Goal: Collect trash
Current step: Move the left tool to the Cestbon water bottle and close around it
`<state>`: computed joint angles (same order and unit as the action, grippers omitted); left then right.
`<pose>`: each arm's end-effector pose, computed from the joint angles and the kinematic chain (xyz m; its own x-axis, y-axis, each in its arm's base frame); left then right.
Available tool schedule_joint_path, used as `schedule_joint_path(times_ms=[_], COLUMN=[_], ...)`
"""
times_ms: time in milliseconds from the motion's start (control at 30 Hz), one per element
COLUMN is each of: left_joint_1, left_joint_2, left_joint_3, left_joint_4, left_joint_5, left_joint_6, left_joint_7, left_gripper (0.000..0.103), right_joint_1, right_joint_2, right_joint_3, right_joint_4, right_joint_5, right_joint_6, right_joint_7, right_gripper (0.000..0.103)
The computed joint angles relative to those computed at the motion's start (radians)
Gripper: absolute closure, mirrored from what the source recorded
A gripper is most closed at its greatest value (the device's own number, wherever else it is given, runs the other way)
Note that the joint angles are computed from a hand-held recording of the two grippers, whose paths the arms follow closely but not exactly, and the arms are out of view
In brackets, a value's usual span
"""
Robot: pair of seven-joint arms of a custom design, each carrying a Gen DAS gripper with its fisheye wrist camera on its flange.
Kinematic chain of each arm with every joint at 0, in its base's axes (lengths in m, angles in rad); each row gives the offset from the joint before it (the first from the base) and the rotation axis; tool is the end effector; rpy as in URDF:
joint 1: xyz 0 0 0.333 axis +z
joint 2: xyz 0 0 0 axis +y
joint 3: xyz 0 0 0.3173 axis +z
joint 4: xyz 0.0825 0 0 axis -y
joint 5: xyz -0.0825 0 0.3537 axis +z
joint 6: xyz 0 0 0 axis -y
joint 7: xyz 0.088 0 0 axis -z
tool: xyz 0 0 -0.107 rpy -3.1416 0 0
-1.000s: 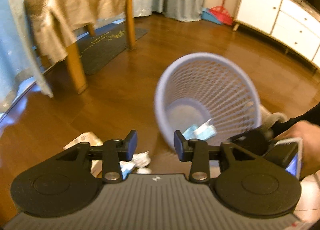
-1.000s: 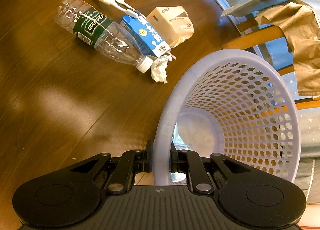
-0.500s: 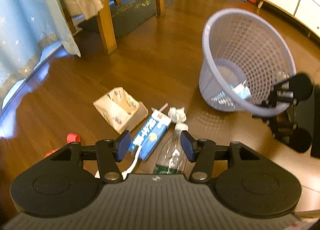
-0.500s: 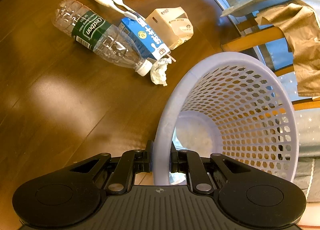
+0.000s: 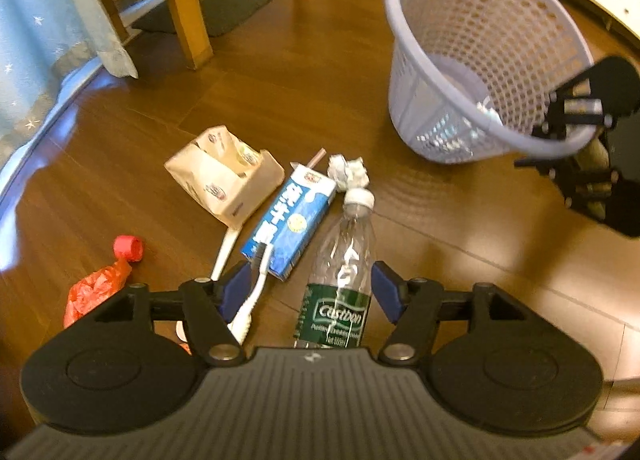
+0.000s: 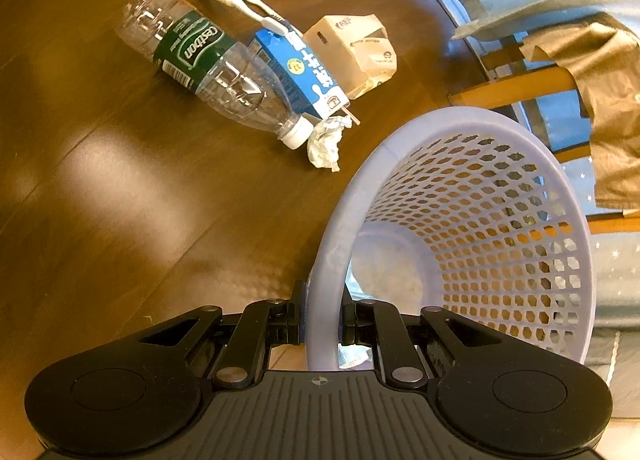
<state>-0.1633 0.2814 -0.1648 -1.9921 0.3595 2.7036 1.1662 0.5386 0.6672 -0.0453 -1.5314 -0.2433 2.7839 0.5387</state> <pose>0.5791 -0.2030 0.3898 -0.1853 -0.9812 -0.0545 -0.8738 0.1899 -0.4477 0.6320 0.3606 0.3486 0.8171 0.1203 0.5638 0.1977 -0.9771 -0.0781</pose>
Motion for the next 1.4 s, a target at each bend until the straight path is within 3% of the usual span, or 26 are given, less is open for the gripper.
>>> schedule_joint_path(times_ms=[633, 1400], left_joint_1=[0.022, 0.008], left_joint_2=[0.114, 0.253], left_joint_3=[-0.037, -0.015], left_joint_4=[0.021, 0.089], left_joint_5=[-0.095, -0.074], left_joint_6=[-0.029, 0.003], left_joint_7=[0.203, 0.195], left_gripper=[0.036, 0.035], right_joint_1=[0.020, 0.020], right_joint_2=[0.014, 0.031], right_joint_3=[-0.019, -0.016], right_joint_4=[0.017, 0.067], right_joint_5=[-0.028, -0.029], right_joint_6=[0.007, -0.040], right_joint_7=[0.003, 0.038], right_gripper=[0.093, 0.093])
